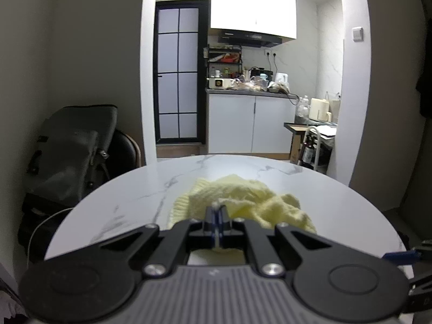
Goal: Fold towel
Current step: 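Lift the towel with the left gripper while the right gripper approaches its edge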
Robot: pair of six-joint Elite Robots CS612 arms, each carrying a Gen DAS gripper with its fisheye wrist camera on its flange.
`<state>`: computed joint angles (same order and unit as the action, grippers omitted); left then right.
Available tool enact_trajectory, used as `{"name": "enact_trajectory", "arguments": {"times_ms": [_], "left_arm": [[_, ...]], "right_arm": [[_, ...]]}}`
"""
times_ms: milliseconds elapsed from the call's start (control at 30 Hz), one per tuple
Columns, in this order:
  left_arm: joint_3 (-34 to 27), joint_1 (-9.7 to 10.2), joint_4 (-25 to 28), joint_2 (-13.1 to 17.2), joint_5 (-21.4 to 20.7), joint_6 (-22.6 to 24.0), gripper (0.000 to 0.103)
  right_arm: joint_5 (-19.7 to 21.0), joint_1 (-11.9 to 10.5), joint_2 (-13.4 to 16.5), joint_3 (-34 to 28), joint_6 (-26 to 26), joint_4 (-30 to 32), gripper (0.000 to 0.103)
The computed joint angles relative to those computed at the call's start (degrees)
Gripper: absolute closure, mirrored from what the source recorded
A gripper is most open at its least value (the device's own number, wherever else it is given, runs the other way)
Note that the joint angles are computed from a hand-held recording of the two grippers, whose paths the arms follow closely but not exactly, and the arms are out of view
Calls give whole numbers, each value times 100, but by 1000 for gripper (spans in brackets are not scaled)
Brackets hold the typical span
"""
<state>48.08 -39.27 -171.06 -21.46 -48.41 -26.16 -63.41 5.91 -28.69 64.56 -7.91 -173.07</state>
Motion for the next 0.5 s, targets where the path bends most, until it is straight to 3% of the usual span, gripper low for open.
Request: {"name": "enact_trajectory", "arguments": {"times_ms": [500], "left_arm": [[656, 67, -26, -343, -46, -387, 100]], "right_arm": [[35, 113, 33, -128, -466, -1, 28]]}}
